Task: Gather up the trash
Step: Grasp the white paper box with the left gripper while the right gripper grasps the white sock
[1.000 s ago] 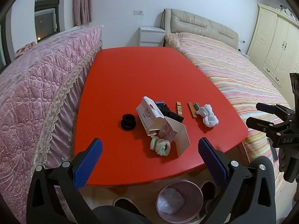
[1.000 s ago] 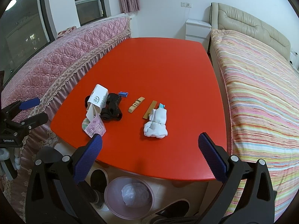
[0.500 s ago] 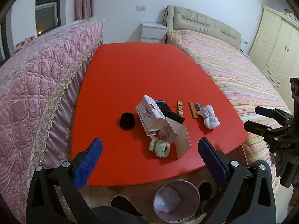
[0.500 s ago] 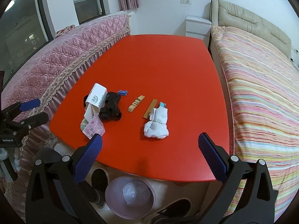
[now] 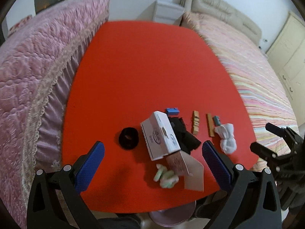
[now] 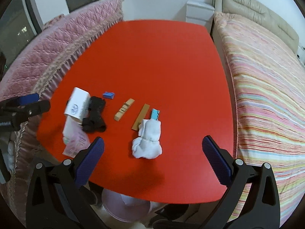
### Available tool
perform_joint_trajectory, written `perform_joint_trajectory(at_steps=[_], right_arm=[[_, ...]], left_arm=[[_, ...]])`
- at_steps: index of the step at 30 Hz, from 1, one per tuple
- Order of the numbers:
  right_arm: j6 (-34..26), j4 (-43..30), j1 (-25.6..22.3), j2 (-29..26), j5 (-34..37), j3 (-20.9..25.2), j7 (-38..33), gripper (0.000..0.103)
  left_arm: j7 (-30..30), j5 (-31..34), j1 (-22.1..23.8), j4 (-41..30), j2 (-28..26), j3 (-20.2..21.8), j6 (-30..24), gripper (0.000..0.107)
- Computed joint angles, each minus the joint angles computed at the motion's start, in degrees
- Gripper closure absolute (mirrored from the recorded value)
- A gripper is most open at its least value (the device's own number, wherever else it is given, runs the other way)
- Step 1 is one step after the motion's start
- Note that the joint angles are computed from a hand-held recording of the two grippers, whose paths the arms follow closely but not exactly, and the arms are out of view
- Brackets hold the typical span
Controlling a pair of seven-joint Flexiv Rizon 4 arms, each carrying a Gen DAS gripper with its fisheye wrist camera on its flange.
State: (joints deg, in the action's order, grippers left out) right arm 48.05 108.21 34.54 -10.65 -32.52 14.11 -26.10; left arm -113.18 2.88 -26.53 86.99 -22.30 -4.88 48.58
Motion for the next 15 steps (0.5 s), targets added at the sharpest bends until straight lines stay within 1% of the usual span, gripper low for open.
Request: perform_joint_trajectory(at_steps=[2, 8, 15], right_arm=[[-0.9, -1.4, -0.3, -1.3, 2.3, 0.1, -2.1, 0.003], [-2.0, -3.8, -0.9, -4.0, 8.2, -0.1, -5.6, 0.003], [-1.7, -4.3, -1.1, -5.5, 11.6, -0.2, -7.3, 0.003]], left_arm=[[0.3, -1.4, 0.5, -2.9, -2.2, -0.4, -3.2, 0.010], [-0.3, -4.9, 1.1, -7.4, -6.2, -0.8, -8.1, 0.010], [-0.5, -5.7, 0.7, -8.5, -7.2, -0.7, -10.0, 0.010]])
